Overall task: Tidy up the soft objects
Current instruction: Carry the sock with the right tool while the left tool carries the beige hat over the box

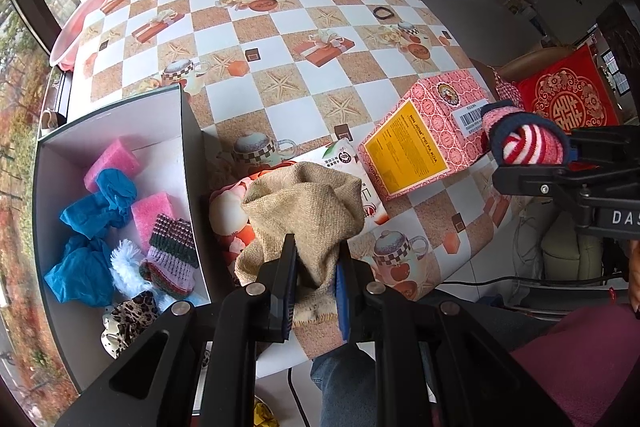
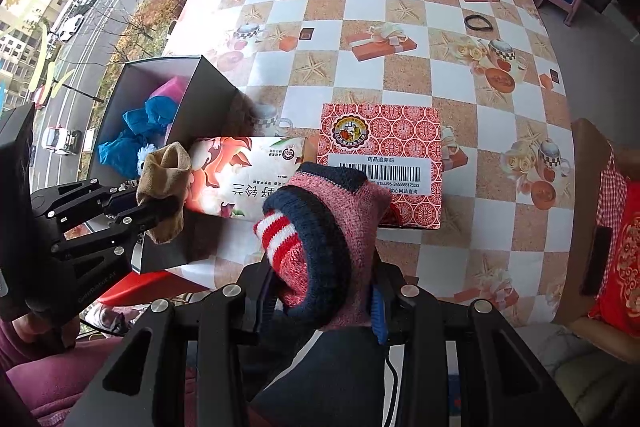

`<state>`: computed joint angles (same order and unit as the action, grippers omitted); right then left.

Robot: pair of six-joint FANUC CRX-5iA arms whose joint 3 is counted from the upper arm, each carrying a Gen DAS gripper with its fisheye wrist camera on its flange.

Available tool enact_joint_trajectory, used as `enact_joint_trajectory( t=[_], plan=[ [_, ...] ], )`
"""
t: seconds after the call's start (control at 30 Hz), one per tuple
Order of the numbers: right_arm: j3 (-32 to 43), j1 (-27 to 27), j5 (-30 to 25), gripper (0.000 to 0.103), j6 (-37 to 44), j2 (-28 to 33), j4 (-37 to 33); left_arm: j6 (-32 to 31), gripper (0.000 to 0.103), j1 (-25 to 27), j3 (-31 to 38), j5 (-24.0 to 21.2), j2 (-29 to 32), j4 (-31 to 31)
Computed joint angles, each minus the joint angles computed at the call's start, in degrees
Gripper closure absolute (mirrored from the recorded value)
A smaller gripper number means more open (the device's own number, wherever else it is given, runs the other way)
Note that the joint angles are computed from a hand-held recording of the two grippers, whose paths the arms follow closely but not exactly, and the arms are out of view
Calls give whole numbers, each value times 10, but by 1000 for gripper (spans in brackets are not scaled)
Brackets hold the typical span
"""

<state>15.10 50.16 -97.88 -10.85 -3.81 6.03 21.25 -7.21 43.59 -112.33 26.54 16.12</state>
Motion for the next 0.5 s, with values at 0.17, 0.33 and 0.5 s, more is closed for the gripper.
enact_joint_trajectory(
  t=[0.17,0.33,0.5],
  plan=[
    [12,-7,-5,65,16,9,1,16,85,4,11,1,8,7],
    [34,-19,-9,65,52,29,-5,27,85,11,21,1,15,13],
    [57,-31,-11,65,89,49,-8,50,85,21,34,10,24,26]
  ],
)
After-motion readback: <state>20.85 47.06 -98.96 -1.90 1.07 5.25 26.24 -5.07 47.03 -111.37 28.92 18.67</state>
